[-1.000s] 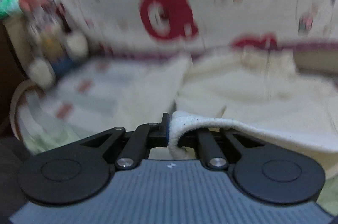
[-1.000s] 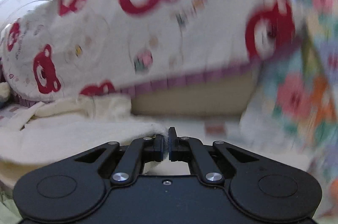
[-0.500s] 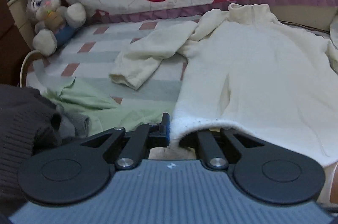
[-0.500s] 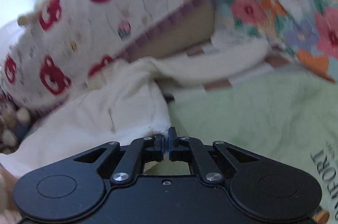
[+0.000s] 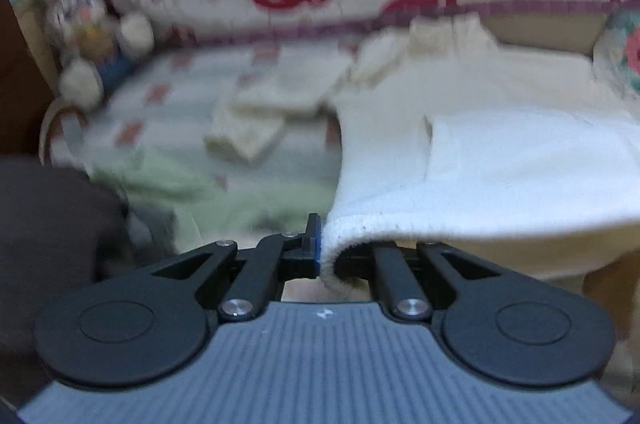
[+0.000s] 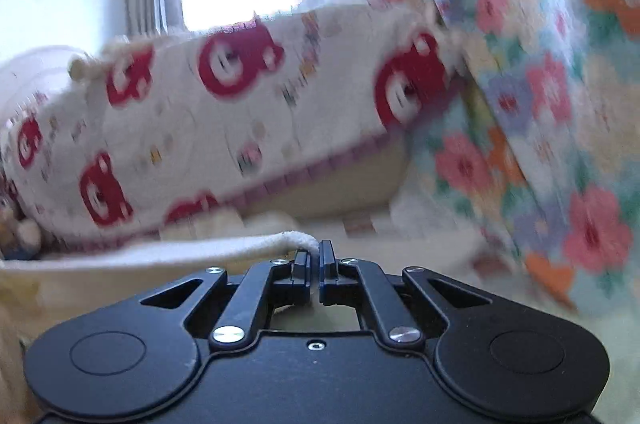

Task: Fold clothes
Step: 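Open both grippers to release the folded fleece onto the rug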

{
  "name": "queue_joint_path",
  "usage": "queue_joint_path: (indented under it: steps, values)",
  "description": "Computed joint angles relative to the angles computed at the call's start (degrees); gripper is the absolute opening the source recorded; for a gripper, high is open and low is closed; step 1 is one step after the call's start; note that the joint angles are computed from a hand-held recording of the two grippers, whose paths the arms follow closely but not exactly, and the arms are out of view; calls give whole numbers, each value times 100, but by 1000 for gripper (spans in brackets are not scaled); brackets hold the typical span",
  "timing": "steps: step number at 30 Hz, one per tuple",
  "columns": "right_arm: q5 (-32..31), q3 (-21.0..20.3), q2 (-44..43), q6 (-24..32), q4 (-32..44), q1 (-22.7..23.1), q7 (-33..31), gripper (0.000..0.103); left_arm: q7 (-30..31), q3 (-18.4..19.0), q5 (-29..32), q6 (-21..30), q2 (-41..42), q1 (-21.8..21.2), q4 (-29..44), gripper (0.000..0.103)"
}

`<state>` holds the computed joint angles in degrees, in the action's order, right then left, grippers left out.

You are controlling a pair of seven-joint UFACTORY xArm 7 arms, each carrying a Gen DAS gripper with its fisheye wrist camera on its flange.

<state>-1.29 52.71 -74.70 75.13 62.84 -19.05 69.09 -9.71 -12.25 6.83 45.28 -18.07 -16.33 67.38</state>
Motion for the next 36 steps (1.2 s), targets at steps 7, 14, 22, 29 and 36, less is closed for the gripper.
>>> queue_joint_path:
  steps: [7,14,22,29,36]
  values:
    - [986,336,162,477,-581,782,748,3,474,1,-98,361,165,-142,7,6]
    - [1106,176,340,276,-963,1396,1687,18,705,-24,-100,770,402,-266,413,32]
    - [807,-399,903,261,-588,2052,2054,38,1282,321,-973,754,566,-223,1203,57]
    - [-790,-1073,2075,-1368,-1130,2277,16,45,1214,319,-786,-157,1739,-67,2073,62]
    - [-3406,-2376,4374,-3628,-210,1368,-2480,38,961,694,643,-896,3754,-465,3726,64]
